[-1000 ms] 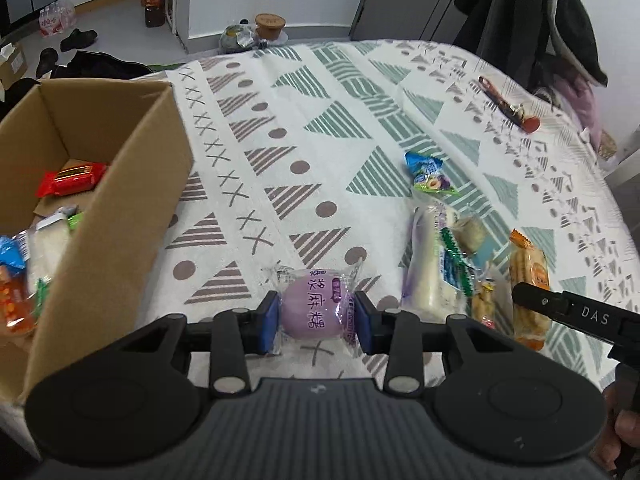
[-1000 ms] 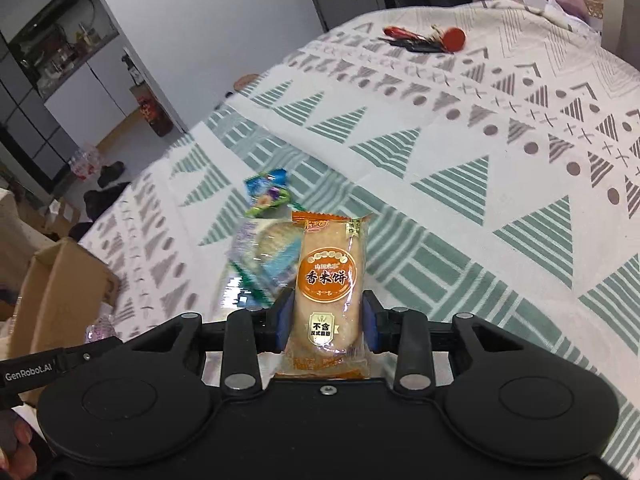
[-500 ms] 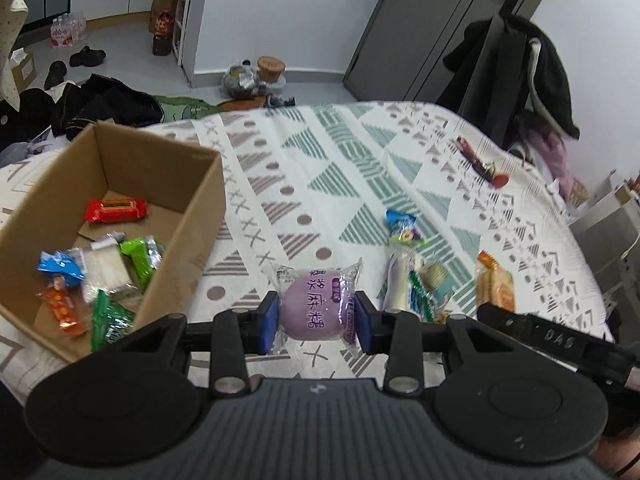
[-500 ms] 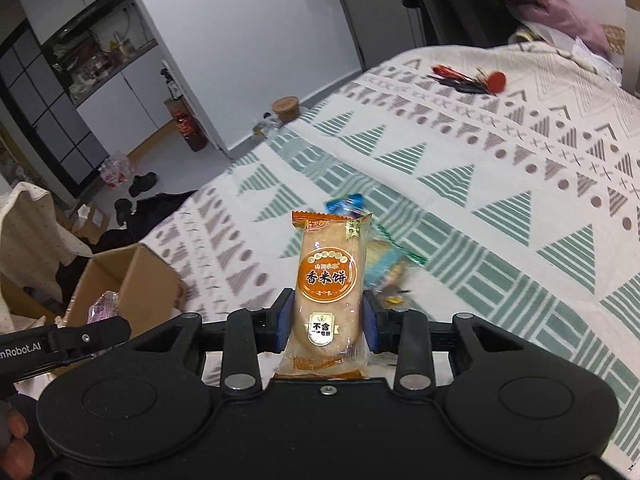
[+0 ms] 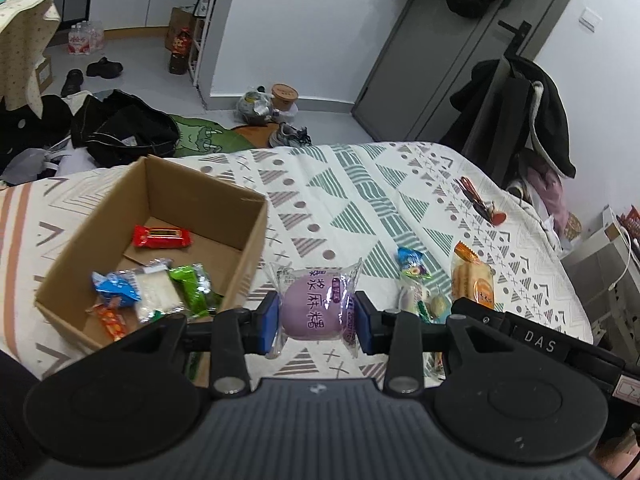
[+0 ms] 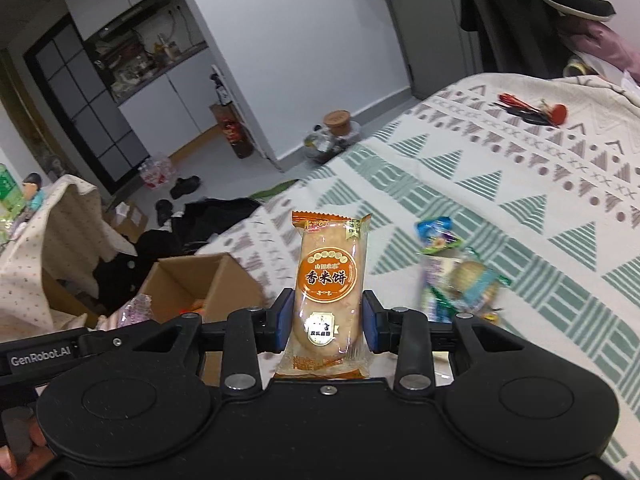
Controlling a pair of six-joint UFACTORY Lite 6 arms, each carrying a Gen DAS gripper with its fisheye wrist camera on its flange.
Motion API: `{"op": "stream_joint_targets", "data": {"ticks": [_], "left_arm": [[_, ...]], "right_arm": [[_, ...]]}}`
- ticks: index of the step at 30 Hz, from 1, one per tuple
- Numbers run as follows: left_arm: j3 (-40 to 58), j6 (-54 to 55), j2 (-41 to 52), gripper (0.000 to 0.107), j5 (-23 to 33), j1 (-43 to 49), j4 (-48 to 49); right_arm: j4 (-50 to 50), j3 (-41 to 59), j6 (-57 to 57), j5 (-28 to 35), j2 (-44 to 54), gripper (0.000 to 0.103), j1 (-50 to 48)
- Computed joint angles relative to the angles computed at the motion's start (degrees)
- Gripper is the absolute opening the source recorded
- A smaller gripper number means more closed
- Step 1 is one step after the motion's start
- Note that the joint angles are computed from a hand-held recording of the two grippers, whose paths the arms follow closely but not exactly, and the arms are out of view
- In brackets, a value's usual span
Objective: Organize snacks
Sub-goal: 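Carry both packs into the cardboard box and open both grippers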
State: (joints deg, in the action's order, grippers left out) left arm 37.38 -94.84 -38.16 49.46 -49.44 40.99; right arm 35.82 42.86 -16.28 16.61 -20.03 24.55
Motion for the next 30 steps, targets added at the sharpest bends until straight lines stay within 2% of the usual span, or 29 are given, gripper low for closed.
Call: {"op": "stream_joint_targets", "data": {"ticks": [12,15,19,22,27,30], "left_arm": [[-2.5,7.6,-10.2,0.038,3.1,6.3,-4.0],[-3.1,10.3,-11.9,0.038,2.5,8.8,-5.4],[-3.8,16.7,-13.3,0.038,-0.2,15.0,-8.8],[-4.4,24.1,-13.6,0.038,-3.6,21.8,-13.2],[-5.4,39.6,-11.9,0.038,-9.8,34.4,-23.9],[-6.0,48.5,-10.5,0.038,-12.5,40.4,-30.3]], "right_arm": [[-4.9,1.2,7.5,-4.8,0.8,0.035,7.7],[-2.3,1.1,5.4,-6.3,1.3,0.035,8.7],[-0.9,2.1,5.7,-7.7,3.6,0.035,10.7],[-7.8,4.1,13.0,-8.5,5.2,0.035,13.0],[-10.7,6.8,16.8,-10.2,8.8,0.035,15.5],[-9.4,8.8,15.4,-11.1,11.7,0.035,16.7]]}}
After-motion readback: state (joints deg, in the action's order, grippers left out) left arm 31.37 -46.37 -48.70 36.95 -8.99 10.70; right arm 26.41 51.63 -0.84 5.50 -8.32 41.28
